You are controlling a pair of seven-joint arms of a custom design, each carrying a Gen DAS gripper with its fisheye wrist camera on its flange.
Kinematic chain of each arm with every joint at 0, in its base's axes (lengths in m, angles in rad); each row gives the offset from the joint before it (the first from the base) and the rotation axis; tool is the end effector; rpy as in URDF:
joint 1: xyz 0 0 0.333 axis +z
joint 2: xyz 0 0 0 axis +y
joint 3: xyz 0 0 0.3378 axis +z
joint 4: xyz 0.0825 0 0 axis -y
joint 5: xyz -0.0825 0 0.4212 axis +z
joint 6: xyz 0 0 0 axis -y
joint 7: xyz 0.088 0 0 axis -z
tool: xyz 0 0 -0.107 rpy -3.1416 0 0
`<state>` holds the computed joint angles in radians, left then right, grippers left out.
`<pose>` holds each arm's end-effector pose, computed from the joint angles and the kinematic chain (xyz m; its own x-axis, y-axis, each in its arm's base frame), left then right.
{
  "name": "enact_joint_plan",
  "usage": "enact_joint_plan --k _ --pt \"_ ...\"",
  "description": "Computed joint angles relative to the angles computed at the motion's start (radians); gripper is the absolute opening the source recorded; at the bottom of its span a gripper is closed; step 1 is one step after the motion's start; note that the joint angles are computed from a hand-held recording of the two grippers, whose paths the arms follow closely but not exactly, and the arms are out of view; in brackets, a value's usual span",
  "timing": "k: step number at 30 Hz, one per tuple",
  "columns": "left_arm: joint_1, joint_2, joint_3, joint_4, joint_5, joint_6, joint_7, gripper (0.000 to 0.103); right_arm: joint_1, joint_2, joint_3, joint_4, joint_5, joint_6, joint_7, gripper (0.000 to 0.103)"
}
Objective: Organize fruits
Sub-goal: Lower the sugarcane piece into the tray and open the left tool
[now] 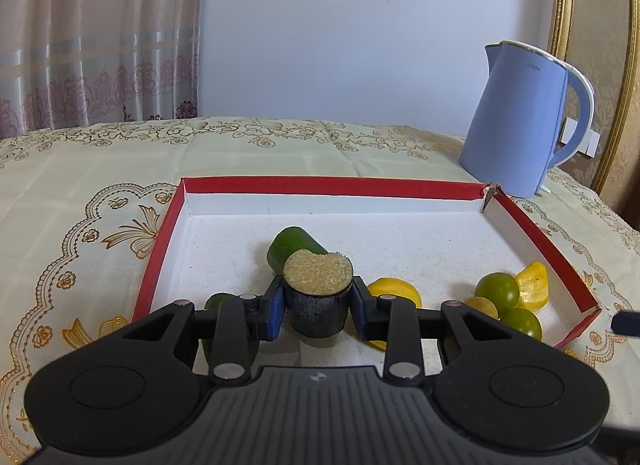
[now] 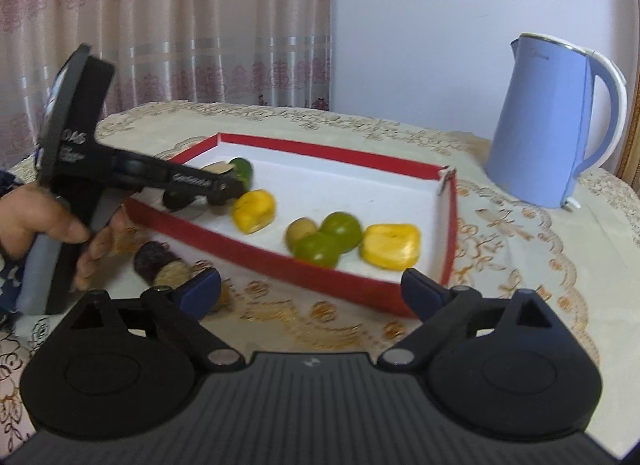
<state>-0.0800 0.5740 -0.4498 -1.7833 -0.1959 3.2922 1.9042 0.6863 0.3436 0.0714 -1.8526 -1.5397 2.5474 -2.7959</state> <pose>0.6784 -0.3082 0.3668 -0.4934 -0.8633 0.1058 -0.5231 0.1974 -0.8291 0.4972 0.4833 0.3640 0.0596 -0.9982 -0.0049 -0.5113 -0.0264 -0.8590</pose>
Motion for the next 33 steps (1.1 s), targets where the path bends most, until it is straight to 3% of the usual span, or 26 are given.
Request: enact_joint_plan --k 11,12,15,16,26,29,31,33 --pt "0.041 0.002 -0.046 -0.008 0.006 -0.003 -0.002 0.033 0.022 0.062 -0.012 0.067 0.069 0.048 -0.071 0.101" --pt "0.045 0.002 -0.051 -0.010 0.007 0.002 -0.002 0.035 0.024 0.065 -0.014 0.071 0.074 0.056 -0.078 0.101" --pt "0.047 0.003 -0.056 -0.019 0.012 0.039 -0.008 0.057 0.031 0.071 -0.022 0.077 0.087 0.070 -0.095 0.101" --pt "0.052 0.002 -0.060 -0.022 0.017 0.046 -0.015 0.058 0.033 0.072 -0.024 0.078 0.093 0.073 -0.100 0.101" --pt "0.044 0.006 -0.044 -0.030 0.070 0.076 -0.054 0.059 0.047 0.054 -0.033 0.053 0.061 0.085 -0.047 0.103" --pt "0.016 -0.002 -0.013 -0.040 0.083 0.089 -0.057 0.062 0.045 0.044 -0.028 0.040 0.038 0.090 -0.020 0.103" --pt "-0.070 -0.029 0.079 -0.056 0.055 0.119 -0.049 0.079 0.044 0.036 -0.025 0.031 0.016 0.092 0.004 0.103" --pt "-0.150 -0.057 0.163 -0.081 0.016 0.148 -0.035 0.088 0.042 0.030 -0.022 0.025 -0.009 0.092 0.030 0.103"
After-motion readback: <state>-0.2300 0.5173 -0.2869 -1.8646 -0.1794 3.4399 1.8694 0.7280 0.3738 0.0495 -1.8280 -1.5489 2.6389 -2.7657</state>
